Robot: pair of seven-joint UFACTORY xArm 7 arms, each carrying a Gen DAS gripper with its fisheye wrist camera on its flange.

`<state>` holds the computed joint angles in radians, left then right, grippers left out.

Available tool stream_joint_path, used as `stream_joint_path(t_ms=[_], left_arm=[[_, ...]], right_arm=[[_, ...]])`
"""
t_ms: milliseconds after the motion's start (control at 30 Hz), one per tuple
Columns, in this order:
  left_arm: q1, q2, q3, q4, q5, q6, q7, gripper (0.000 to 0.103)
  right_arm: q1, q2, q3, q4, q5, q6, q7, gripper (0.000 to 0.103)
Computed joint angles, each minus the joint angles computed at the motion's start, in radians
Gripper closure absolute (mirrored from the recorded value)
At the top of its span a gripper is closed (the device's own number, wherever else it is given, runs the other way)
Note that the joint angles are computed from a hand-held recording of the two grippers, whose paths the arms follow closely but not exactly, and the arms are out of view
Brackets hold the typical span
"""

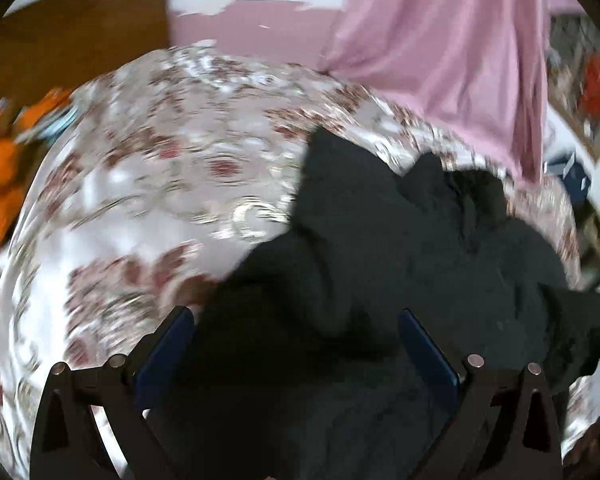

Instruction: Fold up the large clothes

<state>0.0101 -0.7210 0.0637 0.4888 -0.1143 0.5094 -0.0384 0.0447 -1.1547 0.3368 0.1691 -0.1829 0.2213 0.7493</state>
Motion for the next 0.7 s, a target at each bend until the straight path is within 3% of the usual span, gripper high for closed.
stream_joint_path(t_ms=[167,267,367,433,500,567,633,700], left_arm=[[-0.042,0.125,-0.068,0.021,0.019,-0.134,-0.028,0.000],[-0.037,0.138,-0.125,-0.015,0.077,-0.261,-0.037,0.000],[-0.069,0.149,-0.146,-0.026,0.116,-0.306,-0.029,0.000],[-0.065,0.158,-0.173,-0.029,0.144,-0.314,-0.038,0.000],[-0.032,0.173,-0.222,-0.033,0.194,-0.320,-0.059,0.000],[0.027,0.187,-0.290,-0.033,0.264,-0.307,-0.097,0.000],[0.040,0.186,-0.310,-0.043,0.313,-0.303,-0.113,0.000],[0.049,0.188,-0.326,-0.046,0.358,-0.296,-0.126,0.000]], right_arm=[[-0.078,0.038,0.075,0.038,-0.030,0.096,0.060,0.095],[-0.163,0.031,0.187,0.084,-0.092,0.170,0.142,0.089],[-0.211,-0.018,0.278,0.099,-0.176,0.174,0.208,0.087],[-0.222,-0.051,0.301,0.093,-0.220,0.131,0.242,0.080],[-0.211,-0.034,0.272,0.081,-0.250,0.041,0.229,0.070],[-0.143,0.074,0.182,0.086,-0.247,-0.020,0.144,0.069],[-0.008,0.236,0.041,0.118,-0.198,-0.001,0.011,0.070],[0.050,0.324,-0.007,0.150,-0.150,0.065,-0.053,0.069]])
